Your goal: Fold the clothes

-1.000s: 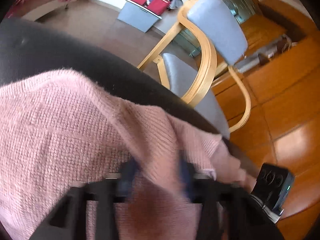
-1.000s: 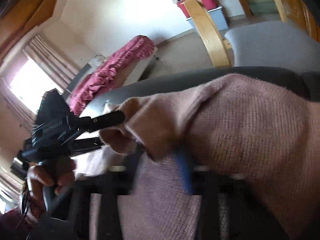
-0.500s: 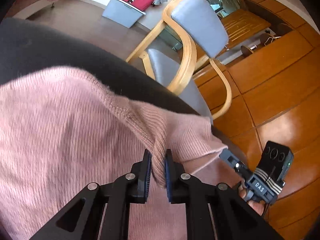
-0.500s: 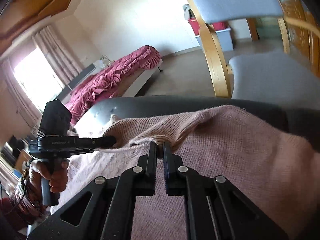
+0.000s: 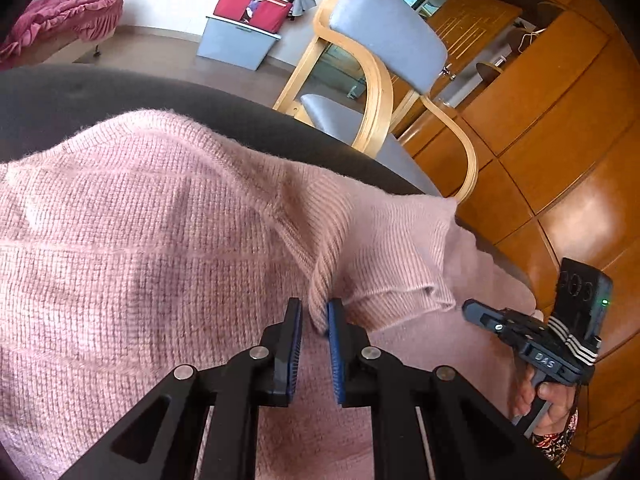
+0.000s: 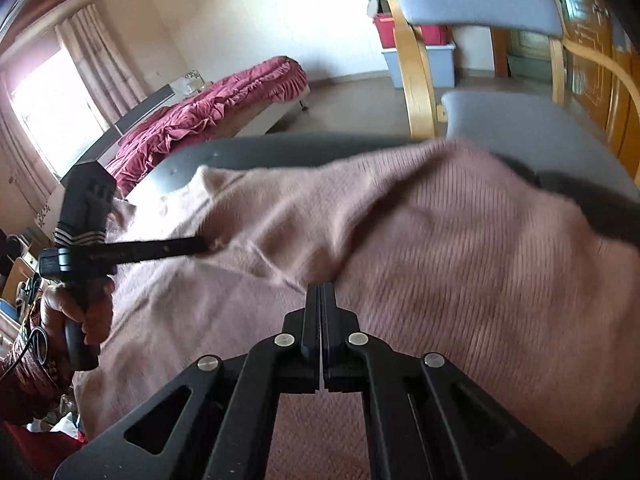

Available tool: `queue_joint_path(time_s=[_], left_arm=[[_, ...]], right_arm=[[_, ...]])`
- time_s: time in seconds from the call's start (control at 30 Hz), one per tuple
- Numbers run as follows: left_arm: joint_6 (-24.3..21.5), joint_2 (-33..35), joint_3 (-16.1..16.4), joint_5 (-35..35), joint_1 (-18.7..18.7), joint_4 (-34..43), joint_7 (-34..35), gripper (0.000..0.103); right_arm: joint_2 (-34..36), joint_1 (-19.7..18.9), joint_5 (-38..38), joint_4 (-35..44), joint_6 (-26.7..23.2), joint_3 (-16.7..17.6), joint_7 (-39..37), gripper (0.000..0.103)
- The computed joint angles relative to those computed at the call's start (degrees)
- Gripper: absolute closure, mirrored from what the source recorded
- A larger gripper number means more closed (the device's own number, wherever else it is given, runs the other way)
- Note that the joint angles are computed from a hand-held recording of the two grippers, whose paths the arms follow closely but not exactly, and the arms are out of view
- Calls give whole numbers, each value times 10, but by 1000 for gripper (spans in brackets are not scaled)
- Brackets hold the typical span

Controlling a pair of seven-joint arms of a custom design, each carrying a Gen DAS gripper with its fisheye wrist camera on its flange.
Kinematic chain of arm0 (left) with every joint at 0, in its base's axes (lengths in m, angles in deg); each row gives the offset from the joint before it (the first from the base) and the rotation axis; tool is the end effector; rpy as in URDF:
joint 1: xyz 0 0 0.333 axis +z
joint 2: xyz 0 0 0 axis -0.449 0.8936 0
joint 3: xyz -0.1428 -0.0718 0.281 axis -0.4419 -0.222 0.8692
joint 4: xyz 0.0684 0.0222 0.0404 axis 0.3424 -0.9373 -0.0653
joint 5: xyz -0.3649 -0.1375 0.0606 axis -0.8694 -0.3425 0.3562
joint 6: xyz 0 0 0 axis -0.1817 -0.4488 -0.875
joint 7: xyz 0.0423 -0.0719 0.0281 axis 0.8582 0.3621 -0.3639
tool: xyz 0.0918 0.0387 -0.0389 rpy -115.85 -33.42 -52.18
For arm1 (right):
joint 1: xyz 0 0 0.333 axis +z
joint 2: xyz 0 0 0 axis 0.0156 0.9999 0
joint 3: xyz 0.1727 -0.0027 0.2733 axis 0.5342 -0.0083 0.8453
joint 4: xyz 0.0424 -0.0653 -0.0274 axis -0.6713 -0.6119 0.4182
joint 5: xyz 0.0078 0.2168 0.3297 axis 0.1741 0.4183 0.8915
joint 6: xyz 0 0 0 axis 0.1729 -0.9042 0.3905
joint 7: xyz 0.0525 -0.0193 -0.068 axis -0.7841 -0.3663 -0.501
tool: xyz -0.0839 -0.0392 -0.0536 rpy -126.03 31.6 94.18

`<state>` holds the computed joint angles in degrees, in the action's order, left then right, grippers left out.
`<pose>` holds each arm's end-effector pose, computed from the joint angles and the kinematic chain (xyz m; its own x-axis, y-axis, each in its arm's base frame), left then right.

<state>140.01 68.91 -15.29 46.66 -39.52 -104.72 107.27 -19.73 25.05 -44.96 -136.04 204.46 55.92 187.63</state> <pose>0.6987 -0.3701 0.5034 -0.3904 -0.7533 0.5292 -0.8653 0.1040 -0.4904 0.5953 0.3109 0.5235 0.1851 -0.9161 -0.3557 -0.7740 0.0871 -0.6271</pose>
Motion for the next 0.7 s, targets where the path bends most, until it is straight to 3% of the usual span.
queue_joint_path(time_s=[0.03,0.13,0.17,0.23,0.33,0.4,0.43,0.5,0.6,0.7], left_arm=[[0,0,-4,-7,4,-2,1,92],[14,-7,-15,-33,17,-20,7,81],[20,-11,-16,-38,19,-27,7,81],[33,-13,-39,-77,41,-41,27,79],[78,-13,-60,-151,68,-59,23,75],[69,10,-35,-143,50,-19,-34,73],[50,29,-25,-107,40,16,-83,73],[26,45,-6,-104,27,44,-121,71],[2,98,-45,-119,32,111,-134,65],[0,102,-37,-115,15,118,-126,64]], right_arm=[[-1,-3,12,-7,8,3,-1,103],[-9,-58,187,-32,51,66,-107,99],[-9,-68,234,-31,50,76,-128,91],[-9,-51,229,-30,47,54,-98,74],[1,-60,279,-16,49,58,-107,72],[14,-74,330,3,47,70,-131,72],[22,-70,325,14,42,63,-124,72],[43,-65,316,40,29,57,-118,72],[73,-69,323,75,6,64,-127,72],[86,-42,269,89,17,47,-124,72]])
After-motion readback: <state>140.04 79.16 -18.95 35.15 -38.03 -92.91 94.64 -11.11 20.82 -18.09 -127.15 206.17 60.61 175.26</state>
